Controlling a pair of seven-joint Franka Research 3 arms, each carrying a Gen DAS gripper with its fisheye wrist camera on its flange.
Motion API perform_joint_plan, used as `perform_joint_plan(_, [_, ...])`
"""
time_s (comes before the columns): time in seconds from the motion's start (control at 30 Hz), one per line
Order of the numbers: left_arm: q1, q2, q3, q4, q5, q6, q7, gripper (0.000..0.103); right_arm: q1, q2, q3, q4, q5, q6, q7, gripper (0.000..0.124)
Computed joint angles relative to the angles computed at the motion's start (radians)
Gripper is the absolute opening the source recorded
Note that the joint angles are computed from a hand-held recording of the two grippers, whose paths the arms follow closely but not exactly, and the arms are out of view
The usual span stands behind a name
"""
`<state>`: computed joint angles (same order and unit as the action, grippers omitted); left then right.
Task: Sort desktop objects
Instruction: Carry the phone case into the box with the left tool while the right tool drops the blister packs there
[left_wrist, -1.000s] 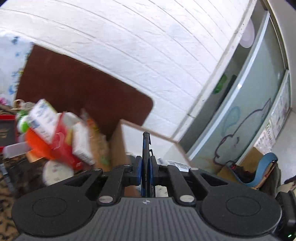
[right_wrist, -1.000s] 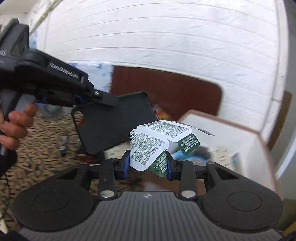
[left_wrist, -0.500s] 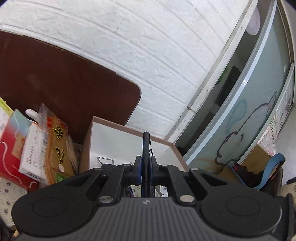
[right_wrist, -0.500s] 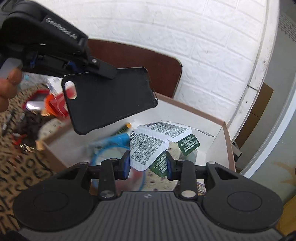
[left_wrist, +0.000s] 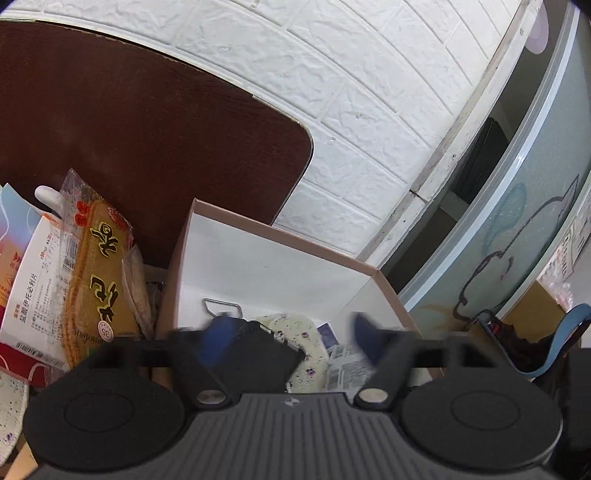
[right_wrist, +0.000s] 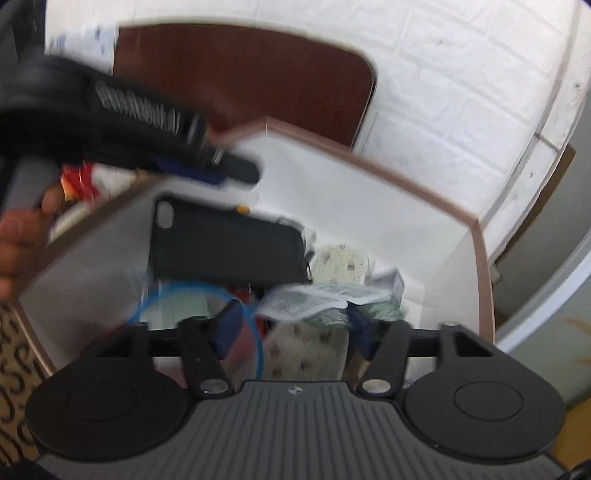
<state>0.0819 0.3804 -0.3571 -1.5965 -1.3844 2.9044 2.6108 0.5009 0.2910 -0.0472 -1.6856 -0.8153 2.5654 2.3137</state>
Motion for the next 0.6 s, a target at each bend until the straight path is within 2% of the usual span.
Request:
perform_joint_plan(0.07, [0.015, -0.025, -0.014, -0.021, -0.069, -0.007, 0.088, 0.094, 0.031, 0.001, -0.011, 0.008, -0.066, -0.065, 0.038, 0.075])
perform_joint_plan(0.1, [0.007, -0.038, -0.003, -0.033, -0.065, -0.013, 0.092, 0.095, 0.039, -0.002, -0.011, 0.009, -0.087, -0.092, 0.058, 0.076])
perform_joint_plan(0.17, [-0.008, -0.062, 0.017, -0.059, -0.048, -0.021, 0.085, 0.095, 0.048, -0.014, -0.007, 0.003, -0.126, -0.124, 0.112, 0.087])
perform_joint_plan(0.3, [-0.028, -0.102, 0.04, -0.1, -0.092, -0.018, 0.129, 0.096, 0.037, -0.057, 0.015, -0.04, -0.175, -0.113, 0.225, 0.088])
perform_joint_plan(0.47, [-0.059, -0.167, 0.076, -0.164, -0.144, -0.014, 0.175, 0.096, 0.025, -0.124, 0.041, -0.103, -0.284, -0.097, 0.434, 0.088])
perform_joint_plan(0.6, [-0.085, -0.232, 0.115, -0.236, -0.157, -0.029, 0.146, 0.096, 0.009, -0.175, 0.086, -0.15, -0.357, -0.104, 0.536, 0.093])
